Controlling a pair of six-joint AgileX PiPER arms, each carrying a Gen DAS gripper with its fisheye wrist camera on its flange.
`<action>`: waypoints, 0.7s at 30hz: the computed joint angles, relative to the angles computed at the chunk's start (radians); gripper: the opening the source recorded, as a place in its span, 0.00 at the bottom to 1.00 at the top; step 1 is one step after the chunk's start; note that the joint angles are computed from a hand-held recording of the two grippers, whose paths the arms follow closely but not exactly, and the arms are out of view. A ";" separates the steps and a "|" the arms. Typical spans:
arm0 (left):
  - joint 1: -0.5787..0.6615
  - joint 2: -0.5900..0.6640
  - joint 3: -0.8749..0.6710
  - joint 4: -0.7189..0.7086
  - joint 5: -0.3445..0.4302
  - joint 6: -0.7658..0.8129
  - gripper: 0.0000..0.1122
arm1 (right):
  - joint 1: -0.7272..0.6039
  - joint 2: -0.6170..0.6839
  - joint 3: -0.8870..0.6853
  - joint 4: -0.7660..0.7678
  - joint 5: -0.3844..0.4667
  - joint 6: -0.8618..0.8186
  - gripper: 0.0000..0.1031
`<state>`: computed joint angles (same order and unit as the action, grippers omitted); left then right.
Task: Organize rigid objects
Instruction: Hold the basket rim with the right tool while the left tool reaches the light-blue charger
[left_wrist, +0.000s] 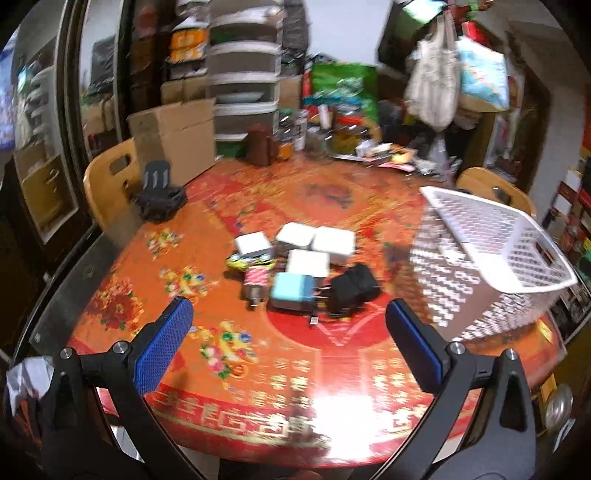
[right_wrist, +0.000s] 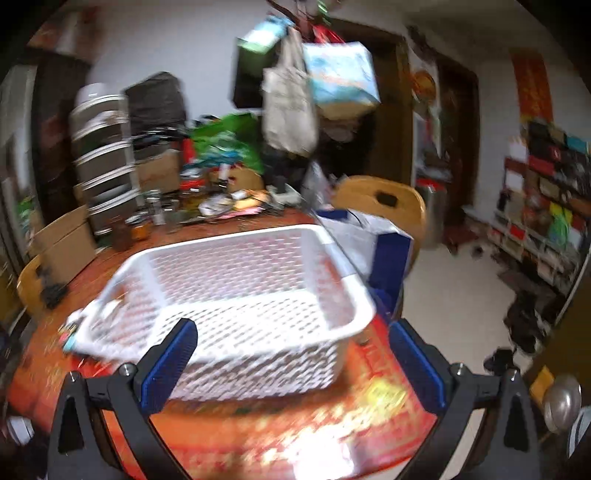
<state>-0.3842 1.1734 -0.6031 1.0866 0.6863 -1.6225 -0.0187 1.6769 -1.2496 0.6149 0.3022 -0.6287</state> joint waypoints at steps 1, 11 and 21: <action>0.055 0.024 -0.007 -0.033 -0.049 0.056 0.92 | -0.014 0.052 -0.070 -0.045 0.032 0.045 0.96; 0.434 0.163 -0.016 -0.186 -0.402 0.371 0.92 | -0.045 0.488 -0.666 -0.307 0.392 0.314 0.38; 0.464 0.388 -0.124 -0.214 -0.452 0.451 0.92 | -0.007 0.543 -0.723 -0.418 0.429 0.413 0.13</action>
<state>0.0799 1.5612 -0.7272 0.8723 0.2342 -1.1712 -0.0253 2.2201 -1.9729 0.1966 0.7309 -0.2161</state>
